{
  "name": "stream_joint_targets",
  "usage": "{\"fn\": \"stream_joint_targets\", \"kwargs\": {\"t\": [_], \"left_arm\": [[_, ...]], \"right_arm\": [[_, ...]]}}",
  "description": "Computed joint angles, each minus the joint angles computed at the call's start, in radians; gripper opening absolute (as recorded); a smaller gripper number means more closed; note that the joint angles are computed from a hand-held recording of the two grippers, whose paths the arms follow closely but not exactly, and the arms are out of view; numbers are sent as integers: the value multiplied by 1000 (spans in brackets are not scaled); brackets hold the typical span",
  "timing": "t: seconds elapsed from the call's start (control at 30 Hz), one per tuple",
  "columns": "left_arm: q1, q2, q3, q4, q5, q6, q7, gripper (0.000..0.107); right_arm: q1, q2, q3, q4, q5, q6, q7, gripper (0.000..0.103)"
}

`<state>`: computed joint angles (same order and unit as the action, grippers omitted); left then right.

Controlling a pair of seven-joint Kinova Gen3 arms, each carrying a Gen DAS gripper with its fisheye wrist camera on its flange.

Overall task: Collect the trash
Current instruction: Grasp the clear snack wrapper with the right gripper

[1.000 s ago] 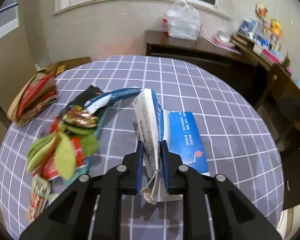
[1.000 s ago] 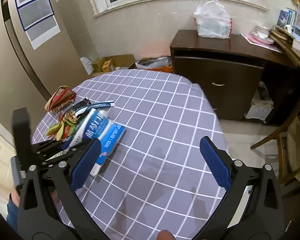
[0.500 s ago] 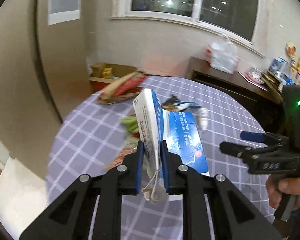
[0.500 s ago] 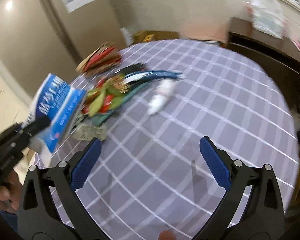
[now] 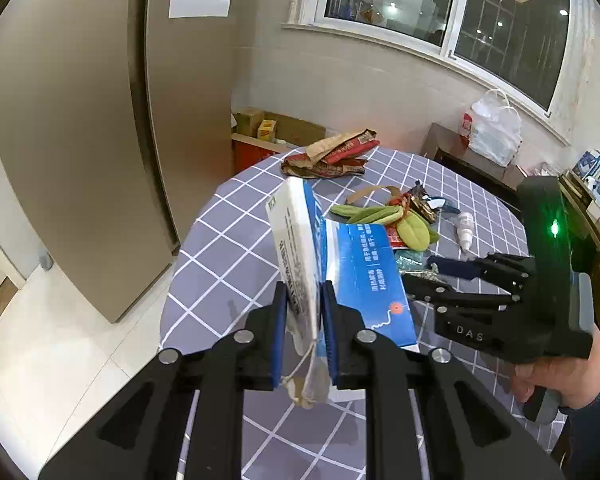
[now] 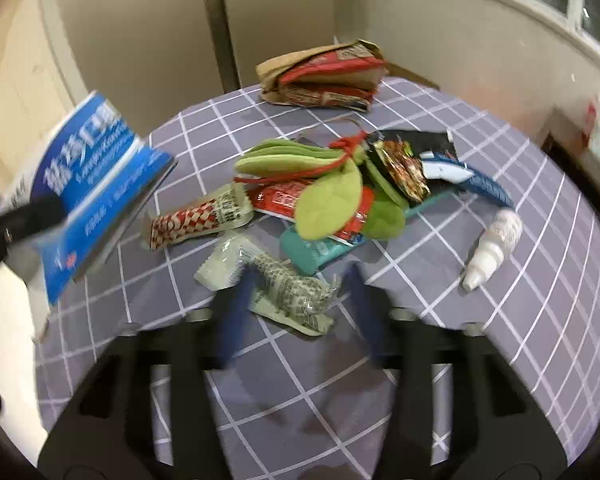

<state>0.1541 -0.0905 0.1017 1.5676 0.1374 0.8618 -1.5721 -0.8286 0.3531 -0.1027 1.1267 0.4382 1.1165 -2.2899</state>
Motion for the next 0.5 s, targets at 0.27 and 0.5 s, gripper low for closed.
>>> {"fn": "stream_joint_targets", "kwargs": {"t": [0.27, 0.5], "left_arm": [[15, -4, 12, -5, 4, -6, 7, 16], [50, 13, 40, -41, -4, -9, 12, 16]], "right_arm": [[26, -118, -30, 164, -24, -75, -58, 16], [99, -268, -79, 328, -6, -147, -202, 15]]}}
